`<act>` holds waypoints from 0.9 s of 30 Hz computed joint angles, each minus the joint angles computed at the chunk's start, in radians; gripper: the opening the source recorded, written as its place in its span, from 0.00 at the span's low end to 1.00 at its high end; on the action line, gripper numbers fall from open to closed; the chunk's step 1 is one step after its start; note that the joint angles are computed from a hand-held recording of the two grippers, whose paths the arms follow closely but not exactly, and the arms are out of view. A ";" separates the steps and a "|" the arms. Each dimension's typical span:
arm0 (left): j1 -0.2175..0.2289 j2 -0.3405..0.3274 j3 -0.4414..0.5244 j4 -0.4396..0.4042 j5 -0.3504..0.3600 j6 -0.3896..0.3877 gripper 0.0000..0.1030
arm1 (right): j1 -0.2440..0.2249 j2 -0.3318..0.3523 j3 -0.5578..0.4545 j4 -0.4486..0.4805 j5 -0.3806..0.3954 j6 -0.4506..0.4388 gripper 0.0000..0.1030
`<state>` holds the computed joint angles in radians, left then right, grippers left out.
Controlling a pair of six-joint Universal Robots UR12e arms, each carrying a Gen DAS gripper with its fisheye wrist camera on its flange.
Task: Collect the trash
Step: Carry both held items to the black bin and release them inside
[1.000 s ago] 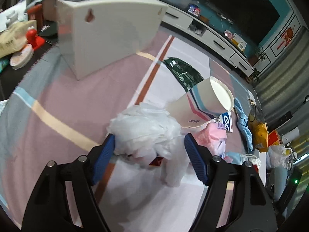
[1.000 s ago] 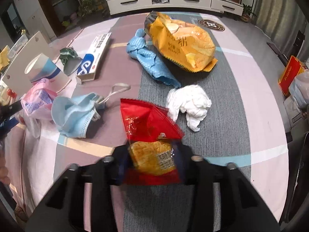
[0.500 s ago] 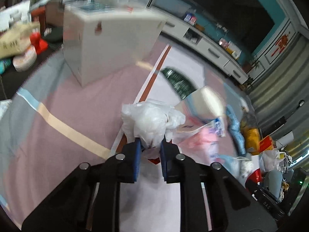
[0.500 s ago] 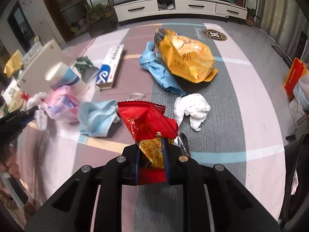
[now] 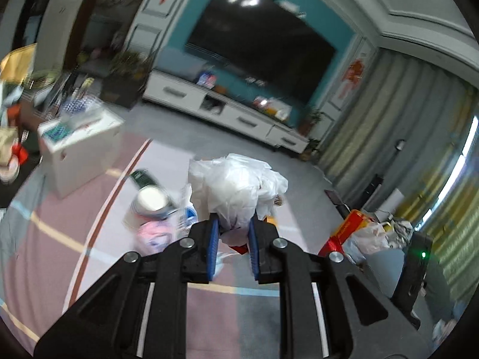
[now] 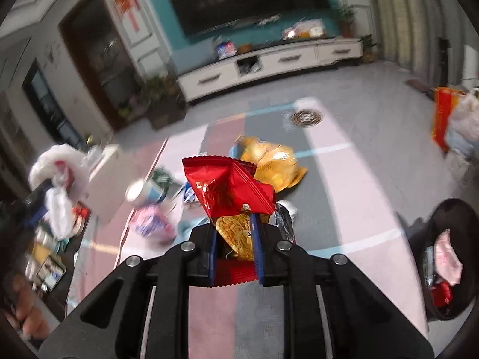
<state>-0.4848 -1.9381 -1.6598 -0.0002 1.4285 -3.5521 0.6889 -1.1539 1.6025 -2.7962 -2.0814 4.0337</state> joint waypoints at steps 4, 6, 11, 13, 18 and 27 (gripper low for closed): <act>-0.047 0.002 0.004 0.041 -0.006 0.033 0.18 | 0.035 -0.056 0.063 -0.029 -0.186 0.062 0.20; -0.067 -0.005 0.015 0.043 -0.034 0.037 0.18 | 0.050 -0.080 0.100 -0.067 -0.261 0.100 0.20; -0.132 -0.035 0.047 0.046 -0.044 0.071 0.18 | 0.078 -0.136 0.170 0.002 -0.446 0.217 0.20; -0.150 -0.053 0.068 0.033 -0.080 0.083 0.18 | 0.080 -0.159 0.204 0.026 -0.478 0.276 0.20; -0.200 -0.098 0.133 -0.017 -0.101 0.126 0.18 | 0.070 -0.216 0.287 0.096 -0.521 0.451 0.20; -0.280 -0.181 0.255 -0.147 -0.139 0.251 0.18 | 0.066 -0.298 0.396 0.244 -0.529 0.746 0.20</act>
<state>-0.7644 -2.1190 -1.4052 -0.1470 1.2891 -3.3007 0.7552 -1.4517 1.9980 -2.5527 -2.6106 4.7802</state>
